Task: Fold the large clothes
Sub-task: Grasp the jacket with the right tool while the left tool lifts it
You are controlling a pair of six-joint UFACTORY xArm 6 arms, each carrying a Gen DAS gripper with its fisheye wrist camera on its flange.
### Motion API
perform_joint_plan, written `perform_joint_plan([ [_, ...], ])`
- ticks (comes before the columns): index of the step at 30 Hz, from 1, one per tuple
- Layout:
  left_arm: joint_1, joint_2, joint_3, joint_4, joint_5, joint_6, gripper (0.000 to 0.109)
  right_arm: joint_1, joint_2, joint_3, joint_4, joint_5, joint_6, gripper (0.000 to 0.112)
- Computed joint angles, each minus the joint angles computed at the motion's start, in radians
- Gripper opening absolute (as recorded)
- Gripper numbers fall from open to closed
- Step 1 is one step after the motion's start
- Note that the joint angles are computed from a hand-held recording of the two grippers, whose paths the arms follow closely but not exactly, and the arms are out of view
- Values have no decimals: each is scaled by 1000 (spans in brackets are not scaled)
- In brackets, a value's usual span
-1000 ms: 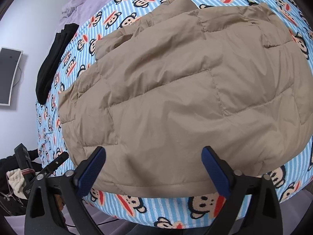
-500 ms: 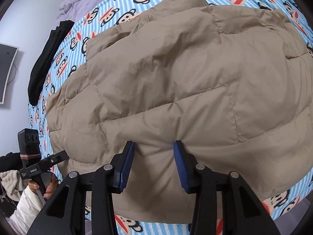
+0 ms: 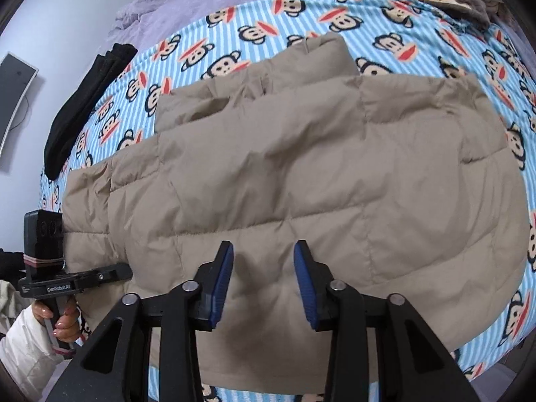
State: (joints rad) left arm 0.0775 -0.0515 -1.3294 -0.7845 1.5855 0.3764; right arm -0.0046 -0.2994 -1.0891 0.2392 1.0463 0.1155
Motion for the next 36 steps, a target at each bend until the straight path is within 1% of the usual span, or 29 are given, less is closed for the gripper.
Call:
perform_joint_plan([
  [1,-6,-10,-6,1,-1,-14,29,-9,10,-8,9,-11,-12,27],
  [3,-19,-37,-19,8,-4,-51,29,-25,39,-24,36,-34,-49,26],
  [7,-65,-78,-54,-10,-14,-171,29,-43,132,-55,77,-90,-126,22],
  [11,-158,-82,-131,28,-45,-297,29,-59,227,-99,137,-109,-177,17],
  [16,-303,-27,-277,107,-60,-443,29,-89,289,-125,229,-86,-251,13],
  [20,-409,71,-444,183,-26,-546,29,-119,313,-129,319,-69,-293,12],
  [22,-444,117,-519,195,1,-558,31,-132,315,-128,353,-55,-309,12],
  [23,-459,140,-556,201,11,-567,33,-142,318,-136,369,-35,-312,12],
  [26,-489,203,-641,175,36,-595,55,-195,299,-150,418,38,-305,12],
  [27,-495,216,-654,168,40,-605,59,-217,286,-146,428,56,-309,12],
  [28,-507,242,-685,166,44,-620,60,-241,263,-135,435,71,-316,13],
  [29,-524,262,-706,169,40,-635,60,-269,233,-119,441,82,-325,17],
  [31,-547,303,-745,162,39,-654,60,-335,167,-76,445,104,-334,17],
  [32,-557,324,-758,141,37,-658,69,-370,138,-56,449,119,-338,17],
  [33,-556,338,-763,111,47,-656,75,-403,110,-36,444,132,-337,17],
  [34,-552,384,-810,81,49,-657,81,-434,82,-16,426,141,-334,17],
  [36,-581,419,-826,64,30,-637,81,-495,37,16,393,159,-335,17],
])
